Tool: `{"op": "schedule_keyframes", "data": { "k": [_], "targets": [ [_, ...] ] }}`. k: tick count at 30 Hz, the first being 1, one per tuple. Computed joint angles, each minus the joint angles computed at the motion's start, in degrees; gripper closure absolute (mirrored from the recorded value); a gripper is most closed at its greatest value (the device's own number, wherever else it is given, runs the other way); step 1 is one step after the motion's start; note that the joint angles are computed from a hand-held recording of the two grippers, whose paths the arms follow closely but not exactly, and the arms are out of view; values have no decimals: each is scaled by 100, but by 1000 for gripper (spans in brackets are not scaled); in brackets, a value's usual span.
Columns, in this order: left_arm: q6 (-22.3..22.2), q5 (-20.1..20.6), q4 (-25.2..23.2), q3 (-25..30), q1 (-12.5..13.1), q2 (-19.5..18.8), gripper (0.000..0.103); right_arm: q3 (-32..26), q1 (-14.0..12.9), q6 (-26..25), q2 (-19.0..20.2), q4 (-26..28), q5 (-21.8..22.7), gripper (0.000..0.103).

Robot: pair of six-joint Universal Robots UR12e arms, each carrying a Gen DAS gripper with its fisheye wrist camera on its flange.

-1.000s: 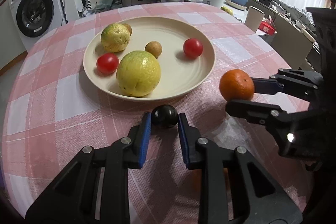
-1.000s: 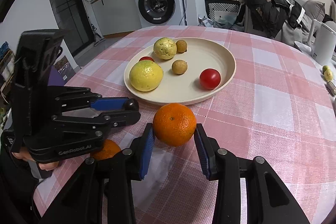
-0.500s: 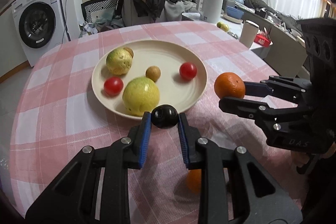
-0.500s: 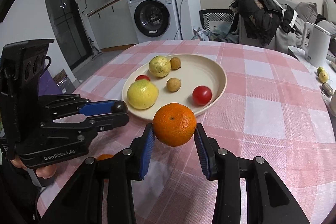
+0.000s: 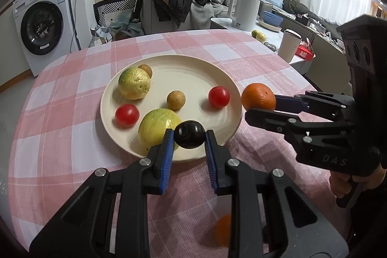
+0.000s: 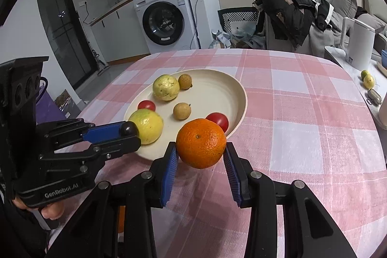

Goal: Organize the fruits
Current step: 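Carry the mandarin and plum over the cream plate and open both grippers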

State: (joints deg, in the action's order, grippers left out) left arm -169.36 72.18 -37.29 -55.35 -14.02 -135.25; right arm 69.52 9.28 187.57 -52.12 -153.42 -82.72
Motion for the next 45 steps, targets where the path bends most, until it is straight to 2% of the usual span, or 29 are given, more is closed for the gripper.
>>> {"op": "schedule_keyframes", "data": {
  "k": [8,27,30,31,35,38,40,42,44,45],
  "targets": [
    [74,-23,-175,263,-38,-154,80,-173,3,-91,112,75,35,63],
    [186,-5,-269,453,-88,-269,80,-273,-13,-42,208,172,-15,63],
    [209,24,-269,452,-96,-272,80,-255,-2,-116,200,133,-93,60],
    [205,27,-252,445,-97,-272,80,-247,1,-131,199,91,-101,54],
    [179,69,-226,440,-101,-276,80,-183,27,-160,163,-89,-349,43],
    [182,223,-147,399,-117,-254,72,-106,32,-145,113,-220,-468,30],
    [149,236,-57,333,-109,-217,64,-52,43,-147,74,-303,-556,25],
    [108,329,57,246,-106,-162,47,35,46,-152,16,-406,-620,20],
    [45,384,221,127,-94,-94,34,121,46,-124,-42,-509,-664,10],
    [18,361,305,48,-77,-47,27,167,43,-109,-74,-551,-668,8]
  ]
}}
